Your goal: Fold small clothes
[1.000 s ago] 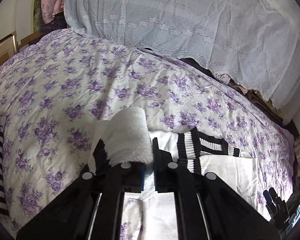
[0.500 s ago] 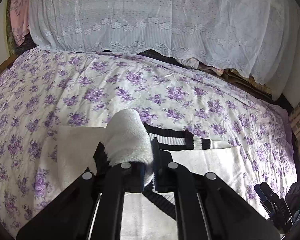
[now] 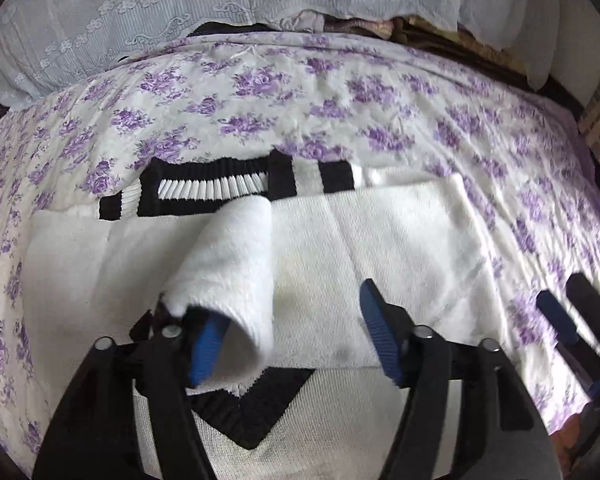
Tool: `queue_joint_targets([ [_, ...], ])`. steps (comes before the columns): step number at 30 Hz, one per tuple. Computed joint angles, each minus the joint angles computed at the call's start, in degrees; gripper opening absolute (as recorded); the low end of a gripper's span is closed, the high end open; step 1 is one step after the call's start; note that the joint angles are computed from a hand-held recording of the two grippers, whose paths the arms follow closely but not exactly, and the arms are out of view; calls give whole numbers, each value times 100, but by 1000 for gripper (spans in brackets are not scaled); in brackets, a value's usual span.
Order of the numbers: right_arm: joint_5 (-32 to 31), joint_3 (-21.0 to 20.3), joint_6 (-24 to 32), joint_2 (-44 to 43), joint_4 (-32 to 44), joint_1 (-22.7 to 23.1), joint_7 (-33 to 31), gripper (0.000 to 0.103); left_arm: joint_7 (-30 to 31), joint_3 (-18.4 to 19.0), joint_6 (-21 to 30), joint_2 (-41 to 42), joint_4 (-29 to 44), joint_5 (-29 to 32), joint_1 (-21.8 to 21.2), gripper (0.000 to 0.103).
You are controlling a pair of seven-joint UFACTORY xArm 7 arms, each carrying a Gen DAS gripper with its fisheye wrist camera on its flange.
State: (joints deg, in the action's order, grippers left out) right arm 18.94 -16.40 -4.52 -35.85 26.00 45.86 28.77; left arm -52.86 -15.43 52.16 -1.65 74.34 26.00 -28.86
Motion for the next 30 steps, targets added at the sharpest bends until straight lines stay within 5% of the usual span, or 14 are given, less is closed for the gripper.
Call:
queue_joint_targets([
  [3, -37, 33, -1, 4, 1, -56, -19, 63, 298, -44, 63, -341, -224, 111, -29, 78],
  [5, -113, 83, 17, 17, 32, -84, -91, 63, 444, -52, -116, -841, -574, 118, 56, 95],
  [12, -443, 470, 444, 293, 466, 53, -780, 63, 595, 187, -513, -2801, -2053, -138, 716, 98],
  [18, -1204, 2253, 1531, 1161, 1616, -1031, -1095, 63, 247, 421, -612, -3135, -2866, -491, 1689, 98],
  [22, -2468, 3614, 2183, 1784, 2451, -1956, -798, 63, 731, 616, -545, -2528, -2929, -1073, 1893, 99],
  [26, -3833, 4214, 2817, 2466, 3185, -2215, -372, 63, 788, 258, -422, -2459, -2820, -724, 2089, 99],
  [30, -5071, 4376, 3590, 3053, 3749, -2081, -20, 62, 907, 322, -460, -2478, -2839, -833, 2055, 99],
])
